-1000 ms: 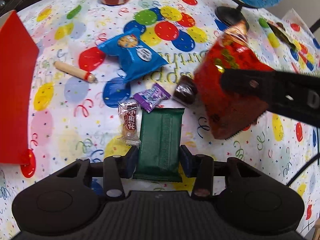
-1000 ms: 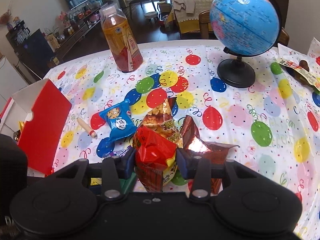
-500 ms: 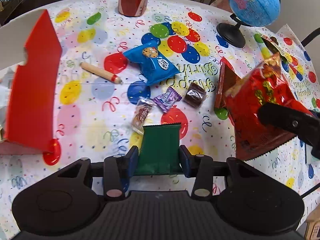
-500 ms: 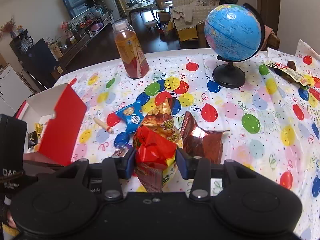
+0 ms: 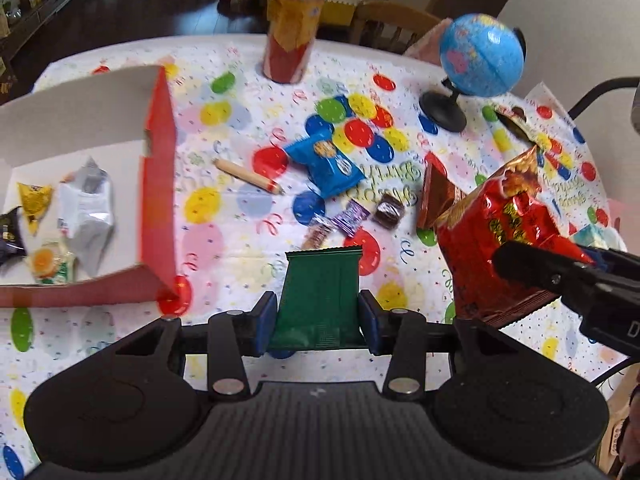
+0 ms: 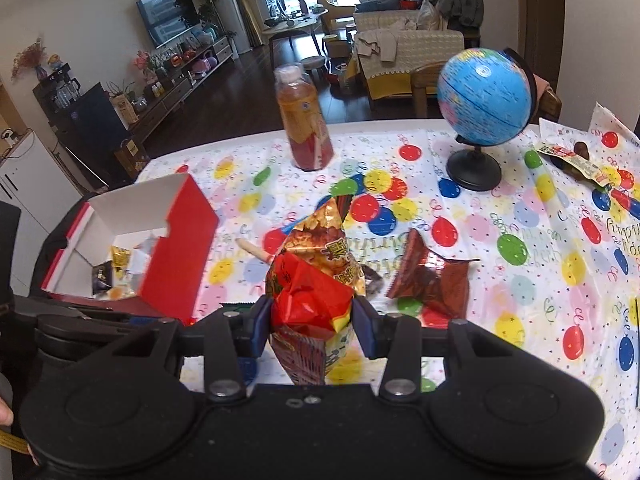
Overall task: Organize snacks
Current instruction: 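Carry the green bar and red chip bag over the open box with both tools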
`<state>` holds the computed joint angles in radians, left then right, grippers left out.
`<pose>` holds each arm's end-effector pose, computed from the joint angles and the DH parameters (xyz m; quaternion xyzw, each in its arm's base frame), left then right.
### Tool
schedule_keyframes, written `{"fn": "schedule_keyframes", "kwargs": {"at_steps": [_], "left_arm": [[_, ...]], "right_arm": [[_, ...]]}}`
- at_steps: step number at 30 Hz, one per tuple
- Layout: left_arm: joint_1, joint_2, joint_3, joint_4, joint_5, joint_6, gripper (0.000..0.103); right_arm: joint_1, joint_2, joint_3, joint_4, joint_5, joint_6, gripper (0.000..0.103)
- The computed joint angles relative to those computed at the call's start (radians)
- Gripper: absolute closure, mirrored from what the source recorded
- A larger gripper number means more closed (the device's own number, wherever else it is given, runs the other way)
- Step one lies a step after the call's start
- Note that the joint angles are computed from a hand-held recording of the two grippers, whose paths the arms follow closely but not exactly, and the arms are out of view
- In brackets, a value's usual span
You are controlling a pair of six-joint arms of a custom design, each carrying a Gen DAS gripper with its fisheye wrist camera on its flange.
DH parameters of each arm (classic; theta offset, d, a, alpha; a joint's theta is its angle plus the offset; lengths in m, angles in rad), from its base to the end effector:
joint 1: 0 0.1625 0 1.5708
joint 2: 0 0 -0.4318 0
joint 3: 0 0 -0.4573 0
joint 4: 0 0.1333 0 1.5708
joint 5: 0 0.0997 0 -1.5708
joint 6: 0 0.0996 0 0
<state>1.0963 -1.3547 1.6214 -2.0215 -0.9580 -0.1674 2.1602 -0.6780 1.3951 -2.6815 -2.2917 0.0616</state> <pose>-0.1259 -0.6623 0.4019 0.1178 0.9425 -0.1779 0.2574 0.5018 -0.6289 0.1019 0.1728 -0.9039 0.2840 0.2692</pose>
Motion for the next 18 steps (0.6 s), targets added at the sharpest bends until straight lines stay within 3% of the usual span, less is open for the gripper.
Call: {"fn": "schedule_keyframes", "kwargs": {"at_steps": [18], "left_arm": [[0.057, -0.08, -0.093, -0.074, 0.045, 0.128, 0.06]], "right_arm": [[0.075, 0.22, -0.289, 0.084, 0.045, -0.027, 0.062]]}}
